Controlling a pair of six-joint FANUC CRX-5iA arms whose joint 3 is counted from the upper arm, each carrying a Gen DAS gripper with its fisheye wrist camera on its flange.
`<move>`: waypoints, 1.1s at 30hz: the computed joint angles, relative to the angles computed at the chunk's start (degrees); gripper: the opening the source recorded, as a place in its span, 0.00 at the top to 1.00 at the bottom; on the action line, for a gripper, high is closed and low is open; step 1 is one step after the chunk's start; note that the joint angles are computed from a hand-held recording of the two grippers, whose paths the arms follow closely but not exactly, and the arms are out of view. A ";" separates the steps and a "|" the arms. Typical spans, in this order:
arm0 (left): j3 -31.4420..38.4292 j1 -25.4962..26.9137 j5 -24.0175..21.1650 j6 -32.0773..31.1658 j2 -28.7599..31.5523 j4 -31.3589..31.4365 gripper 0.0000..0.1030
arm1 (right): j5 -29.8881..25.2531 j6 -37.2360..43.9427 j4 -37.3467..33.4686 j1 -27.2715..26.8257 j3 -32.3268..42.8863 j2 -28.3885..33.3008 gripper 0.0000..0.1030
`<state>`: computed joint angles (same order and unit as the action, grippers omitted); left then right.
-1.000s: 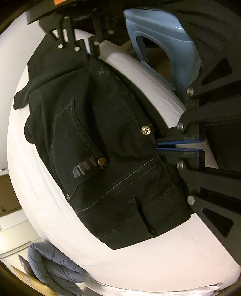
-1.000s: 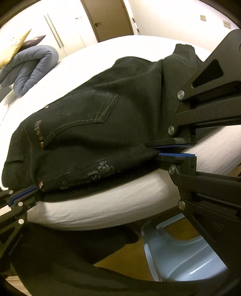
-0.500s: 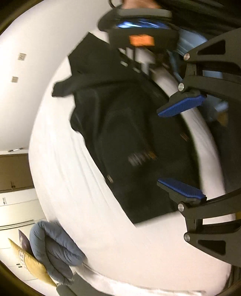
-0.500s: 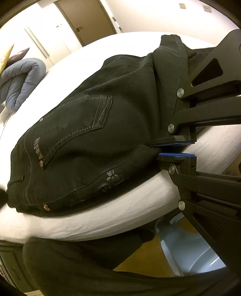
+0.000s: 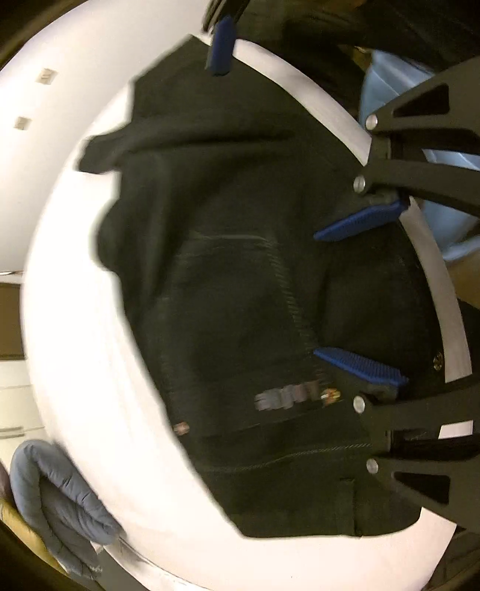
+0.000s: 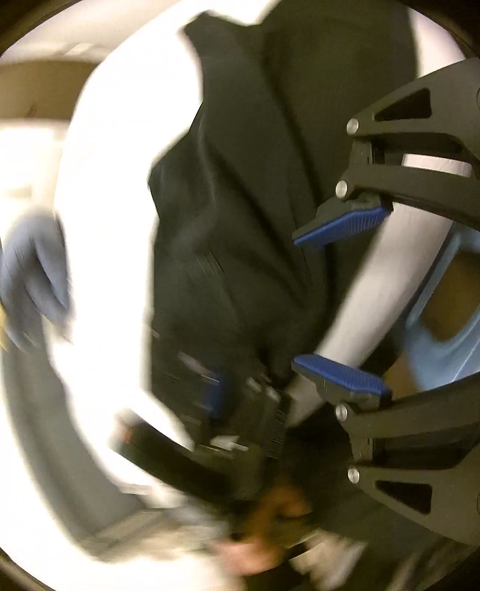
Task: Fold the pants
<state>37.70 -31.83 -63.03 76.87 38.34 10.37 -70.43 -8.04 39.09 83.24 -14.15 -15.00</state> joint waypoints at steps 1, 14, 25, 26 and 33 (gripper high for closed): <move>-1.12 0.20 2.15 0.49 -0.72 1.75 0.40 | 1.23 -5.70 1.72 -0.57 -3.99 -4.47 0.41; 7.63 -0.29 1.21 11.09 8.59 6.89 0.41 | 15.35 -34.19 6.22 -29.07 -29.65 -35.35 0.44; 3.49 1.28 3.10 8.72 7.34 11.73 0.41 | 28.55 -31.14 -5.12 -42.68 -32.70 -31.94 0.55; 3.02 1.35 3.32 8.57 7.08 11.94 0.41 | 29.77 -30.56 -5.70 -43.85 -32.78 -31.39 0.55; 5.77 0.71 2.10 9.84 8.55 10.61 0.41 | 35.95 -29.83 -6.15 -50.52 -34.09 -28.92 0.69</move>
